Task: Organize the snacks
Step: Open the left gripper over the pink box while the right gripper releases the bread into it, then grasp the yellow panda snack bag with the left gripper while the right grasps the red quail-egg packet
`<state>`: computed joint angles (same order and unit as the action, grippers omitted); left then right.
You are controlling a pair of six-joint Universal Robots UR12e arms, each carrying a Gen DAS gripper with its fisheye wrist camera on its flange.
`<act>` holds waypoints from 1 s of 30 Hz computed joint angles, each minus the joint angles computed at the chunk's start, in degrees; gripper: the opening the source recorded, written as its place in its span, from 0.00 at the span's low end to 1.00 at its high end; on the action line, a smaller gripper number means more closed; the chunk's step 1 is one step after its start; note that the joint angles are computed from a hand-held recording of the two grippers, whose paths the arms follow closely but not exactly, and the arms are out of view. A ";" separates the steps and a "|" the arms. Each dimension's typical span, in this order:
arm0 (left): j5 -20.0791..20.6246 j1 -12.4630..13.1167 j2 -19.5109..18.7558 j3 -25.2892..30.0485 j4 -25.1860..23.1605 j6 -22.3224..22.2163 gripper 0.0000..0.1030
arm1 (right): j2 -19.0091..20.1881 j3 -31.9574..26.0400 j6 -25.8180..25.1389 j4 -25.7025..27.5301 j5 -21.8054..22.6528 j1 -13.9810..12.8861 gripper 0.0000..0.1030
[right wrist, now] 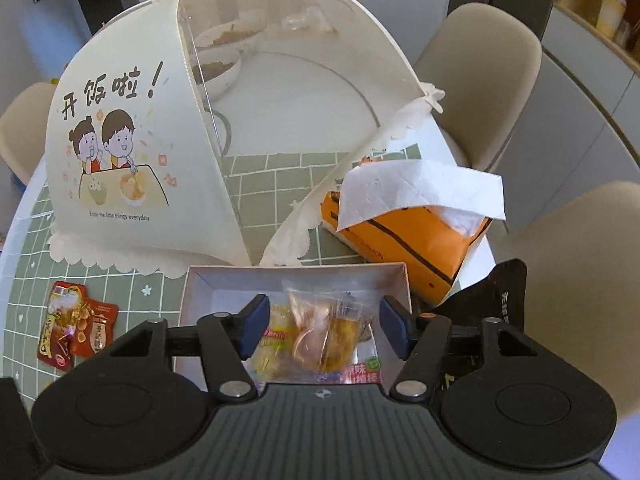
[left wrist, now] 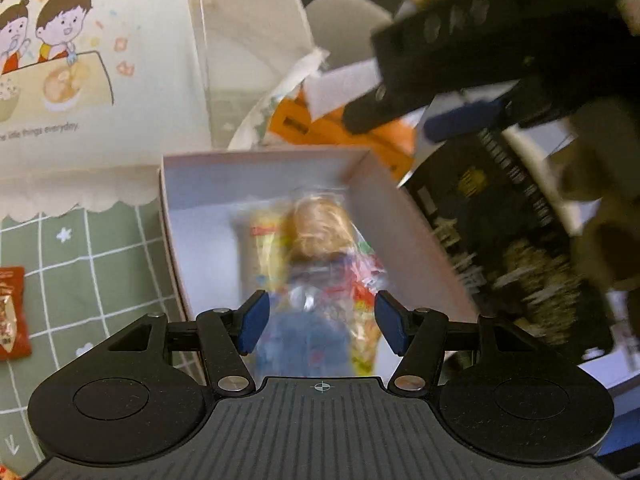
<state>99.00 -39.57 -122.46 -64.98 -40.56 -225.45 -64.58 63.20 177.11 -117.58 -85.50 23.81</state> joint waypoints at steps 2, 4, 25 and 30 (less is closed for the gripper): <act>-1.36 0.50 1.58 -2.59 3.70 0.20 0.62 | -0.24 0.18 -0.26 -1.32 -2.00 0.45 0.63; -0.45 0.67 3.59 -5.46 5.28 0.39 0.62 | -0.92 0.94 -0.16 -3.48 -2.80 0.70 0.66; 13.89 5.73 24.03 -33.02 -3.05 -20.81 0.62 | -1.21 5.61 -1.10 -4.75 9.08 8.97 0.71; 12.74 5.02 25.62 -35.78 0.52 -20.39 0.62 | 3.07 2.87 2.55 -7.07 8.54 11.24 0.74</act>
